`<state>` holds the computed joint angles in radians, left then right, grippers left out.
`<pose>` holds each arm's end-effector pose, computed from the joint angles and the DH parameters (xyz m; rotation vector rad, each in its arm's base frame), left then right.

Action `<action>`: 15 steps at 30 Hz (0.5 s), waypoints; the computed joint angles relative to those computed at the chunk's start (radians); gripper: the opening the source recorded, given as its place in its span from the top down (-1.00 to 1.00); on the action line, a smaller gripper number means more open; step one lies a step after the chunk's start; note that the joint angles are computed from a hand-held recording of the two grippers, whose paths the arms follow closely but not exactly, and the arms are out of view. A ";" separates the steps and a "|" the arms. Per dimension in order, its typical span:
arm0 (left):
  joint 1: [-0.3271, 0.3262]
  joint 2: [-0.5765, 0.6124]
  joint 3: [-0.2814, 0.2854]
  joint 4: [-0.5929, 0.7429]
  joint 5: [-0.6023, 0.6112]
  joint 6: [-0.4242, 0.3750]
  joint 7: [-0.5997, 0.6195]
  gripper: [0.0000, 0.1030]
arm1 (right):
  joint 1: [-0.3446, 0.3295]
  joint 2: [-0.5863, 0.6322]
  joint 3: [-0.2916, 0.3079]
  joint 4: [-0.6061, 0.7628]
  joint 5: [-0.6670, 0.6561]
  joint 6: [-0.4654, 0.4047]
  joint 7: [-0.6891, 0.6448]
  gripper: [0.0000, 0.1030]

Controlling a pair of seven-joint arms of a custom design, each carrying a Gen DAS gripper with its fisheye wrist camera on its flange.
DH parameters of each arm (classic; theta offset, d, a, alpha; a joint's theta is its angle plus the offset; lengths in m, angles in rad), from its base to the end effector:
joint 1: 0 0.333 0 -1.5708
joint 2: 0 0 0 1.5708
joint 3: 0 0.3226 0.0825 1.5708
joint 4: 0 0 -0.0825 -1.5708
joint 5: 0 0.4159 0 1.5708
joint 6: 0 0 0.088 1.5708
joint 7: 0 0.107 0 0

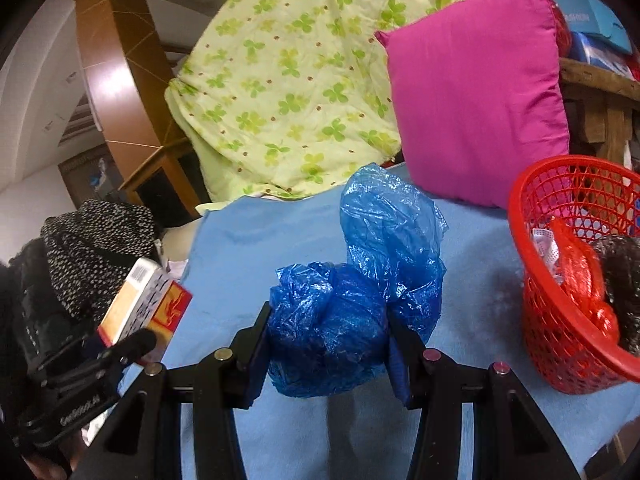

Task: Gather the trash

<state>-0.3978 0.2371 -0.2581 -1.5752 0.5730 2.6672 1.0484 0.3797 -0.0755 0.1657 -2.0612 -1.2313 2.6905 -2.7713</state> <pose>0.5698 -0.4317 0.6053 -1.2334 2.0612 -0.9662 0.4956 0.3391 0.5234 -1.1644 1.8059 -0.6315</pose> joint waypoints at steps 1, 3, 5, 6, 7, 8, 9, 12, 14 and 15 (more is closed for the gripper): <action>-0.001 -0.005 0.000 -0.005 0.002 0.001 -0.003 0.01 | 0.002 -0.011 0.004 -0.009 -0.014 0.001 0.015 -0.02; -0.005 -0.012 0.000 -0.009 0.009 -0.001 -0.010 0.01 | 0.002 -0.031 0.010 -0.027 -0.040 0.017 0.049 -0.02; -0.009 -0.018 0.002 -0.014 0.023 0.000 -0.021 0.01 | 0.002 -0.053 0.020 -0.047 -0.074 0.018 0.090 -0.02; -0.011 -0.020 0.002 -0.015 0.029 0.000 -0.024 0.01 | 0.001 -0.068 0.026 -0.059 -0.091 0.019 0.112 -0.02; -0.013 -0.021 0.002 -0.015 0.037 -0.001 -0.029 0.01 | -0.001 -0.075 0.030 -0.065 -0.102 0.021 0.125 -0.02; -0.016 -0.024 0.002 -0.017 0.045 -0.003 -0.035 0.01 | -0.002 -0.083 0.034 -0.071 -0.111 0.018 0.134 -0.02; -0.019 -0.024 0.003 -0.017 0.054 -0.004 -0.042 0.01 | -0.003 -0.090 0.039 -0.077 -0.118 0.013 0.142 -0.02; -0.025 -0.025 0.002 -0.018 0.073 -0.004 -0.055 0.01 | -0.007 -0.099 0.045 -0.085 -0.125 0.007 0.149 -0.02; -0.028 -0.025 0.000 -0.018 0.077 -0.005 -0.057 0.01 | -0.012 -0.098 0.042 -0.087 -0.123 0.016 0.159 -0.02; -0.030 -0.024 -0.001 -0.017 0.081 -0.005 -0.059 0.01 | -0.016 -0.098 0.040 -0.088 -0.126 0.024 0.165 -0.02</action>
